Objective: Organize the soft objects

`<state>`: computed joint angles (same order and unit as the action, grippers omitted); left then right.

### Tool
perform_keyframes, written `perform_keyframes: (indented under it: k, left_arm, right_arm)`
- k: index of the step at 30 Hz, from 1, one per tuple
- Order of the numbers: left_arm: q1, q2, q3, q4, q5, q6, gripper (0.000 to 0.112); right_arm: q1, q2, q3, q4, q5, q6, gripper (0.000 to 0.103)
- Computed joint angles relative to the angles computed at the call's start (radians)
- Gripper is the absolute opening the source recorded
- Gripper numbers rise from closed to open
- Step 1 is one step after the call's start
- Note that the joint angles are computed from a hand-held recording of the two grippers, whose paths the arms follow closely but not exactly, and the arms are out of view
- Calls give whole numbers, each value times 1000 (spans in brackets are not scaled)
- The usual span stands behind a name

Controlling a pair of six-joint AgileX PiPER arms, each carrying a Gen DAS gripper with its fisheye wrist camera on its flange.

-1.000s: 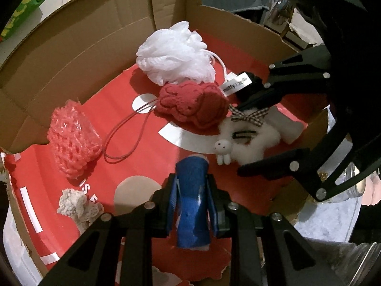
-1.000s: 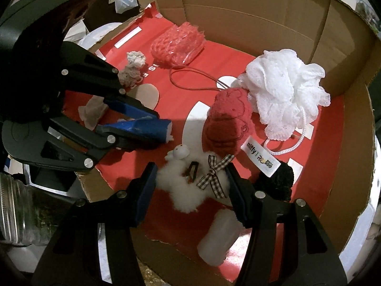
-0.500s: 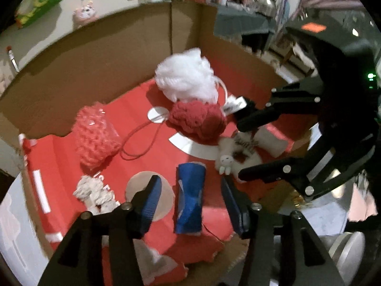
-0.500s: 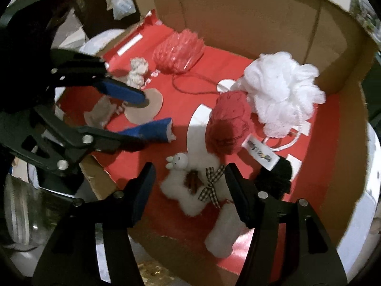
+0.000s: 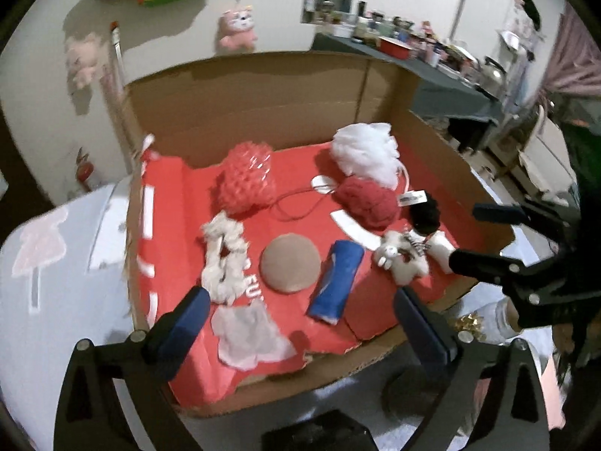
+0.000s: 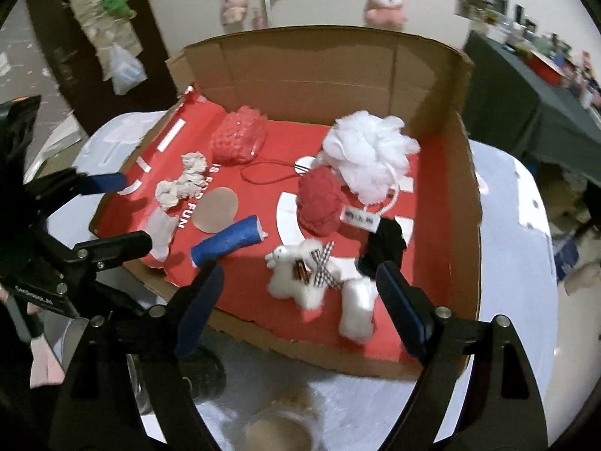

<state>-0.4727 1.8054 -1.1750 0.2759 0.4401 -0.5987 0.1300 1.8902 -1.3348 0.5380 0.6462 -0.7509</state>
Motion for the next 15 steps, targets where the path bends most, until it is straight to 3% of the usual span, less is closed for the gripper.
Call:
perform_keyframes:
  k: [7,15]
  left_arm:
    - [17,-24,84,16,-51,-136,103]
    - [11,4,79,82,-27,-254,103]
  right_arm:
    - [34,-26,95,-119,-125,192,83]
    - [22,-15,121,-84,-157,191,83]
